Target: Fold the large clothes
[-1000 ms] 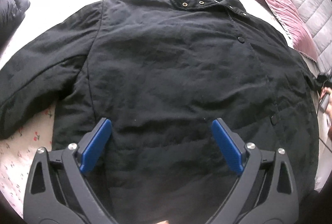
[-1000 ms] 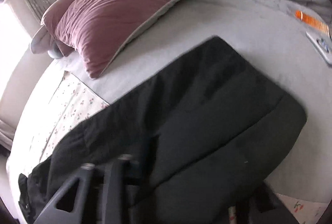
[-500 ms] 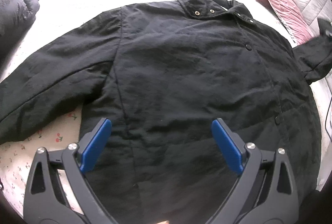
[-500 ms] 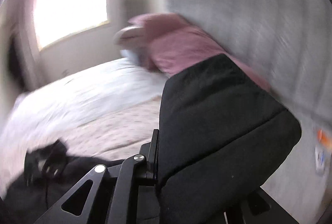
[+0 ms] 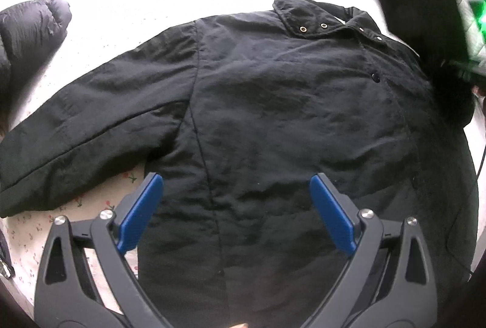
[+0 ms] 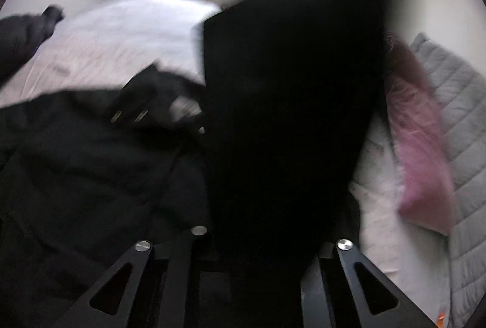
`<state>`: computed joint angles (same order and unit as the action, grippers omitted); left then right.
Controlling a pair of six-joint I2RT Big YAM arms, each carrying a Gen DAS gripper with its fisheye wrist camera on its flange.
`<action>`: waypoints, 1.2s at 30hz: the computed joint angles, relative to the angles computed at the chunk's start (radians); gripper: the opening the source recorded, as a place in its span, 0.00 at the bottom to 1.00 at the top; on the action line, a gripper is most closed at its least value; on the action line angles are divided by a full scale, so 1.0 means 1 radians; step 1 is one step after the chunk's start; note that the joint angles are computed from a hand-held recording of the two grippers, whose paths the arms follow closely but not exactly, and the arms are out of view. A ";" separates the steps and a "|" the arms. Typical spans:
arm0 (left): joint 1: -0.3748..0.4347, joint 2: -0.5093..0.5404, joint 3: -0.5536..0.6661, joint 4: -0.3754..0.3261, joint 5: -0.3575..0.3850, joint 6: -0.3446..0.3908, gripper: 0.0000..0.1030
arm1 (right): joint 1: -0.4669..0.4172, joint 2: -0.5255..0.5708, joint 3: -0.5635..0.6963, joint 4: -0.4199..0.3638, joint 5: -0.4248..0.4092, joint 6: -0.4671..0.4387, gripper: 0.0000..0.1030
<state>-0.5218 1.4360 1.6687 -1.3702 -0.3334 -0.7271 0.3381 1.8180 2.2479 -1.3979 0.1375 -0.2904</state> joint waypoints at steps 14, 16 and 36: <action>0.029 -0.030 -0.021 0.040 0.088 -0.050 0.94 | -0.047 -0.017 0.012 -0.191 -0.398 0.047 0.65; 0.030 -0.032 -0.020 0.036 0.077 -0.060 0.94 | -0.017 -0.042 -0.050 -0.151 -0.379 0.066 0.65; 0.113 -0.118 -0.104 -0.013 0.051 -0.194 0.94 | 0.176 0.050 -0.071 -0.064 -0.103 0.235 0.11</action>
